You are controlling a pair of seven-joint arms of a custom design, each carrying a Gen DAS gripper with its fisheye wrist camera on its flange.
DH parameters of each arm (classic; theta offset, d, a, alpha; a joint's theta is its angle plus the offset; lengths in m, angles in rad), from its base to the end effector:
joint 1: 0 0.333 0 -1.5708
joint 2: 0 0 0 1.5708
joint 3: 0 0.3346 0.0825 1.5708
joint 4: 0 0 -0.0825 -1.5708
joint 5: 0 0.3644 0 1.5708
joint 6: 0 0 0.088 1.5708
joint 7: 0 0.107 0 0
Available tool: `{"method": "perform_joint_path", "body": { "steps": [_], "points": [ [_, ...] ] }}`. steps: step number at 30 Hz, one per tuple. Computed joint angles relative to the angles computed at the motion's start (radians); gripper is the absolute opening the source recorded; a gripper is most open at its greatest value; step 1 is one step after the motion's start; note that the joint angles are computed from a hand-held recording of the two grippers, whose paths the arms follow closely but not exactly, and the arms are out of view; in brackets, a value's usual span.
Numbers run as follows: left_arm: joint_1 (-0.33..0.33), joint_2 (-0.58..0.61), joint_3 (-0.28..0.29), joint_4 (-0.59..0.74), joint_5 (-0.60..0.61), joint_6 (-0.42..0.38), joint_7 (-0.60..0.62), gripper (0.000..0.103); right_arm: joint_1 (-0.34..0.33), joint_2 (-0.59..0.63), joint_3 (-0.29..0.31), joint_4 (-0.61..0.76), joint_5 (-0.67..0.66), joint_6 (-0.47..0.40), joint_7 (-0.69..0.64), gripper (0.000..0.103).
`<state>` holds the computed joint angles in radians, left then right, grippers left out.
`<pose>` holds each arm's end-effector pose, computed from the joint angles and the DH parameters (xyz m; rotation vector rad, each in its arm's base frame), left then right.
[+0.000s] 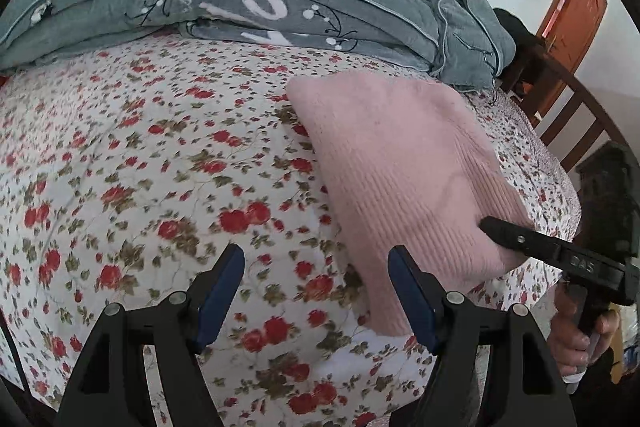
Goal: Fold small clothes
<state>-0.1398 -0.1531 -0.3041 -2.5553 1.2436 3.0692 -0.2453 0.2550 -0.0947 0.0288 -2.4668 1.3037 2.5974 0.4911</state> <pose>0.3579 -0.2555 0.3899 -2.0350 1.7661 -0.9183 0.4493 0.1111 0.3748 -1.8841 1.4316 0.1438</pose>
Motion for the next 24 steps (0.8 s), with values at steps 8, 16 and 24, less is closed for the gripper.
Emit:
{"method": "perform_joint_path", "body": {
  "steps": [8,16,24],
  "points": [
    [0.035,-0.033,0.028,-0.024,0.259,0.063,-0.25,0.073,-0.003,0.067,0.008,0.062,-0.016,0.012,0.083,0.052],
    [0.008,-0.057,0.058,-0.053,0.212,0.057,-0.189,0.073,-0.022,-0.007,0.005,0.05,0.187,0.03,-0.148,0.02],
    [0.003,-0.003,0.013,-0.004,0.031,0.057,-0.003,0.073,-0.015,0.035,-0.001,0.001,0.163,0.11,-0.223,0.024]
  ]
}}
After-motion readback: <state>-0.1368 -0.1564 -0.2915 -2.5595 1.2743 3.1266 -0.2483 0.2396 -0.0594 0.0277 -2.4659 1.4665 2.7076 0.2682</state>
